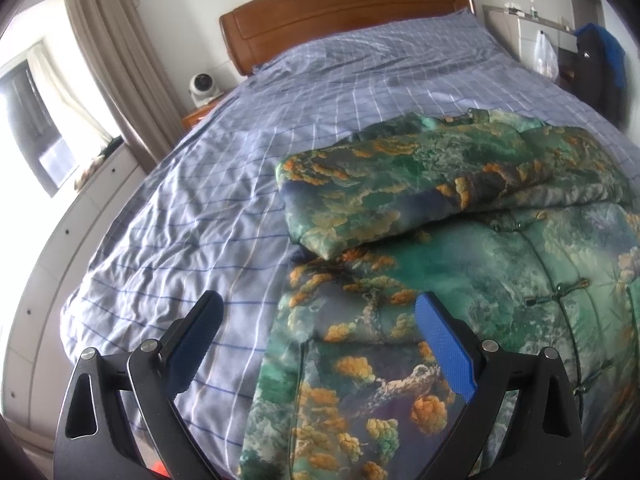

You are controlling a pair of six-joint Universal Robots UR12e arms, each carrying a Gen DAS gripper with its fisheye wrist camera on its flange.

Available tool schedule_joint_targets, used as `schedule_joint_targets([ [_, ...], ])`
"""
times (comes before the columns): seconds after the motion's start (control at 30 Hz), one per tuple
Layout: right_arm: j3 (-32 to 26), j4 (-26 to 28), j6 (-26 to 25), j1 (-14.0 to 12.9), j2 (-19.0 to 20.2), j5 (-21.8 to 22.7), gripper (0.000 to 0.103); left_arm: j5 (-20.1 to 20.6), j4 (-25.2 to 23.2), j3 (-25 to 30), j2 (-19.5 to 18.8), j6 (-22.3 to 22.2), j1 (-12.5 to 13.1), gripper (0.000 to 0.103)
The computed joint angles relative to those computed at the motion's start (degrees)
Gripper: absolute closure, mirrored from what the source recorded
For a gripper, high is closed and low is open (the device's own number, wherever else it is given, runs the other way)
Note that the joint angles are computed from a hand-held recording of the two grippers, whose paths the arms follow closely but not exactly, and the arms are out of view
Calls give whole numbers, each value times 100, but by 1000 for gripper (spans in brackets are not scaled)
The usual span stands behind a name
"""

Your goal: Fold large clothes

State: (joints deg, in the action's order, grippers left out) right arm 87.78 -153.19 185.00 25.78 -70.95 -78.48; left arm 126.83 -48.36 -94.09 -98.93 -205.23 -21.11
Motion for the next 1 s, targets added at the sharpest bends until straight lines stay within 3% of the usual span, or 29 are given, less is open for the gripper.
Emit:
schedule_joint_targets([
  [0.1,35,81,-153,-25,-54,19,27,-270,-26,-151,123,43,87,4],
  [0.27,301,216,-411,-228,-345,-324,27,-821,-251,-665,534,-117,466,4],
  [0.37,535,456,-185,-512,-582,-437,27,-1211,-303,-1042,809,-300,716,4],
  [0.47,743,697,119,-789,-772,-408,27,-1971,-64,-1428,1076,-309,931,4],
  [0.53,851,800,260,-926,-859,-269,27,-2310,48,-1577,1157,-222,980,4],
  [0.67,978,1170,151,-1131,-915,482,27,-2772,170,-1714,1207,-18,980,4],
  [0.77,928,1609,-179,-1124,-840,822,27,-3082,122,-1707,1219,135,964,4],
  [0.87,893,1736,-388,-1067,-779,883,27,-3291,65,-1744,1271,243,949,5],
  [1.0,883,1819,-351,-1076,-721,1085,27,-3704,-126,-1763,1336,384,974,23],
])
